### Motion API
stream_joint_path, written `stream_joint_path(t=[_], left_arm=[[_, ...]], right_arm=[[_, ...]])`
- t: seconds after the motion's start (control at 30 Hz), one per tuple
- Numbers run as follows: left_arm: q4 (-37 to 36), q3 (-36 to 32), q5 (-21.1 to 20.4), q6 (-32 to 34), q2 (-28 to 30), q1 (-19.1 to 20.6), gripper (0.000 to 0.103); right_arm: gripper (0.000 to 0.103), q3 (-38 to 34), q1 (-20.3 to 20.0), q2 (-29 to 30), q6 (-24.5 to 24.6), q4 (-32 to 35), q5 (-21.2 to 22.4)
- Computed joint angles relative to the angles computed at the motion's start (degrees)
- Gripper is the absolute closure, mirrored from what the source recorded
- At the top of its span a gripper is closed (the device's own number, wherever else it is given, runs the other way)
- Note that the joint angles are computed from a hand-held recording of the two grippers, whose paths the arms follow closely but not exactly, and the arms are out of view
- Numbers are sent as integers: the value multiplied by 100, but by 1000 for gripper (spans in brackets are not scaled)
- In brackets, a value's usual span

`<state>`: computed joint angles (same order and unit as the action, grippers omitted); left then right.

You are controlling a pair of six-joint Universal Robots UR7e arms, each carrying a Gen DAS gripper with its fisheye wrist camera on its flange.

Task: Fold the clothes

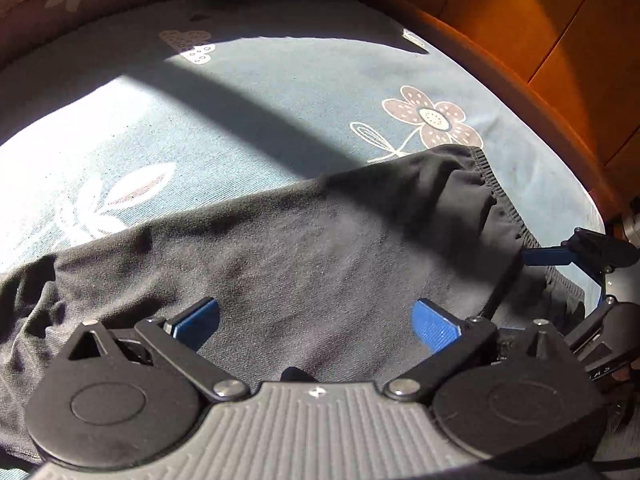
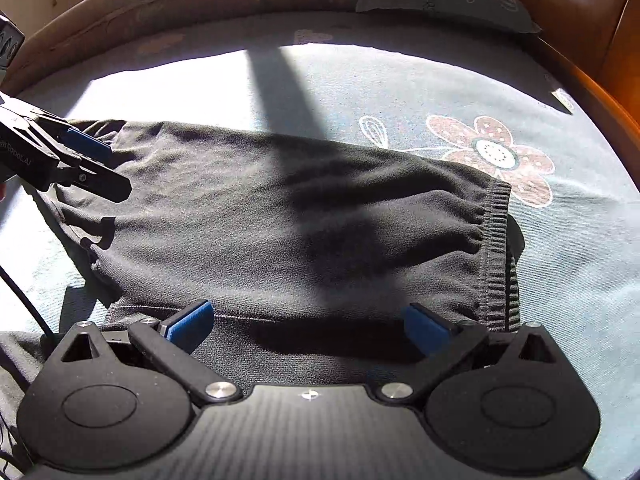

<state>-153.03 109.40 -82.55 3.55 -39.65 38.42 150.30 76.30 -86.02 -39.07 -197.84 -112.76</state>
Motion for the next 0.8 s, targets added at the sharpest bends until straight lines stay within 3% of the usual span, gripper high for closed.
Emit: stream_joint_path(t=[0.17,0.3,0.37,0.5,0.6,0.7,0.8], left_arm=[[-8,-763,-1163,-109,949,-97,1],[423,-1235,-1471,-32,1456,-160,1],[223,-1324,-1208,184,1619,-210,2],[-69,-1744,-212,645,1981,-327,3],[187,-2172,-35,467,2093,-301,3],[213,-2170,-600,389,1914,-262,2],[935,-2126,-1575,465,1780,-206,1]], right_arm=[[0,233,-282,-413,46,373,23],[0,565,-527,-766,-29,475,19],[0,687,-654,-863,-36,458,72],[0,872,-813,-588,-79,-200,116],[0,951,-836,-439,-46,-661,114],[0,982,-756,-423,5,-950,122],[0,971,-762,-429,-127,-1004,149]])
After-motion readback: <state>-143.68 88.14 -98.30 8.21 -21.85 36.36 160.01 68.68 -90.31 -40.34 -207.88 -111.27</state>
